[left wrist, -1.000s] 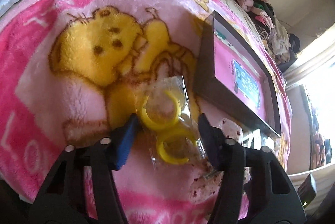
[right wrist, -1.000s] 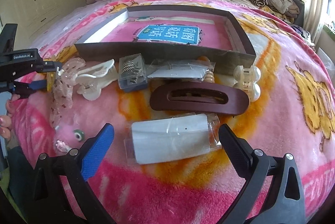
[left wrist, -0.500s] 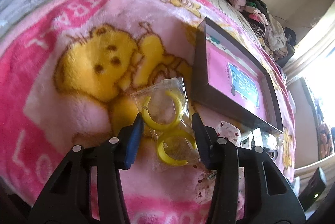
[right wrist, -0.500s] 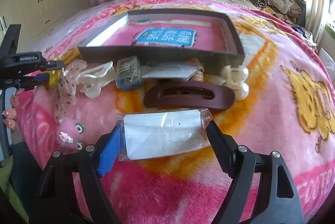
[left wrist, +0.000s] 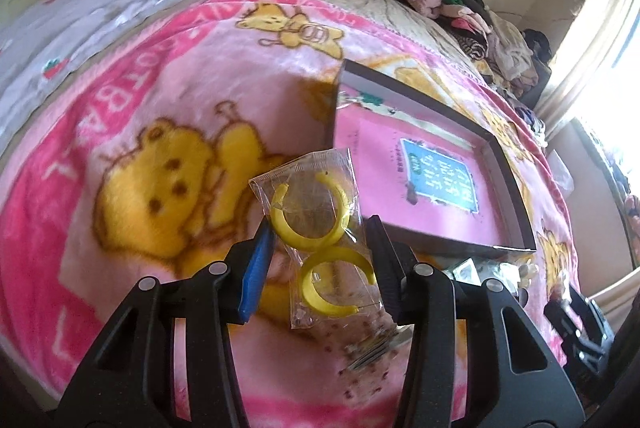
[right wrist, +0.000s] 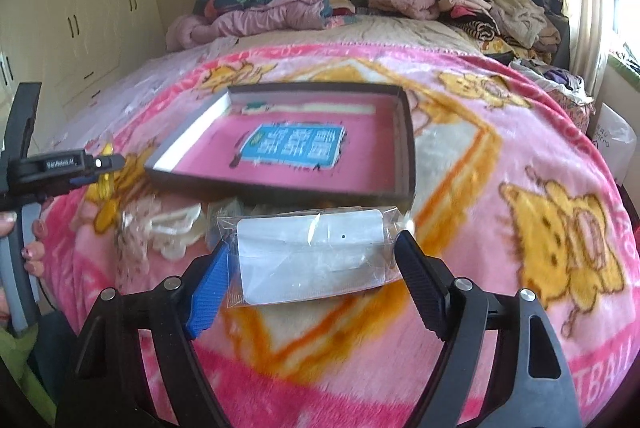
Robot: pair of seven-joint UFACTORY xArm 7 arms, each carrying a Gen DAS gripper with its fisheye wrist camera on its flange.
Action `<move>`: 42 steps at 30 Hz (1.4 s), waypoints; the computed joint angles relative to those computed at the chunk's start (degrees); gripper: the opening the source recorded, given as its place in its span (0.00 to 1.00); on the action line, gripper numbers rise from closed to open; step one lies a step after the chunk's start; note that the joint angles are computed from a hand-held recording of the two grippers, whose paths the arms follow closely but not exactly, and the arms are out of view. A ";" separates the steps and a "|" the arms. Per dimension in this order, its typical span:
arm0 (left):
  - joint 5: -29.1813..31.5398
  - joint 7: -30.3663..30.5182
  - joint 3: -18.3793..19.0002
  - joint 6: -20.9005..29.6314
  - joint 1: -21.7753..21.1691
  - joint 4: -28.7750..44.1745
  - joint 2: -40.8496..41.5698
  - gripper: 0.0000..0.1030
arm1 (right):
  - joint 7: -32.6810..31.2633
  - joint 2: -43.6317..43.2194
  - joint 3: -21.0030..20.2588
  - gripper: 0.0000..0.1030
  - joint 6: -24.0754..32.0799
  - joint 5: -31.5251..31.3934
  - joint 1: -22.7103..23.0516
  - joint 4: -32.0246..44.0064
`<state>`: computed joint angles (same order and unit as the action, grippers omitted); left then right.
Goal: Organize jewelry
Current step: 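Lower the earring bag into the gray box with left tool while right tool drops the packet there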
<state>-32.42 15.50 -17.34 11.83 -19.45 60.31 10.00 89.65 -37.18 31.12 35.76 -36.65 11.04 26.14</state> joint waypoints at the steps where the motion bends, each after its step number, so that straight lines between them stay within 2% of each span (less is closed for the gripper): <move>1: 0.95 -0.83 0.24 -0.04 -0.50 0.34 0.18 0.37 | -0.38 -0.01 -0.43 0.74 -0.28 -0.37 -0.30 0.06; 11: 16.69 -11.48 3.00 0.87 -5.47 7.77 5.72 0.37 | -4.09 3.61 -4.17 0.74 -7.01 -5.23 -7.00 1.34; 18: 27.47 -17.66 5.28 4.61 -9.06 15.84 12.23 0.37 | -5.89 6.89 -6.05 0.74 -11.45 -8.07 -11.69 2.34; 25: 32.21 -19.30 5.76 7.58 -10.86 21.33 16.70 0.37 | -6.81 10.85 -7.23 0.74 -13.21 -10.65 -14.40 4.20; 32: 34.19 -19.97 6.44 10.27 -11.64 25.21 19.87 0.38 | -6.96 15.61 -9.50 0.74 -13.70 -13.21 -14.04 6.15; 37: 34.61 -19.59 6.56 9.58 -11.34 25.24 19.88 0.57 | -5.62 19.08 -11.67 0.74 -14.14 -15.70 -12.76 7.39; 42: 35.18 -19.41 6.81 8.02 -11.12 22.96 18.09 0.63 | -4.16 21.70 -13.95 0.77 -14.46 -17.01 -10.72 8.33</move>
<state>2.75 -3.91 -10.53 19.85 -30.58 83.26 28.08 85.49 -15.48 17.18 21.30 -53.66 0.32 34.47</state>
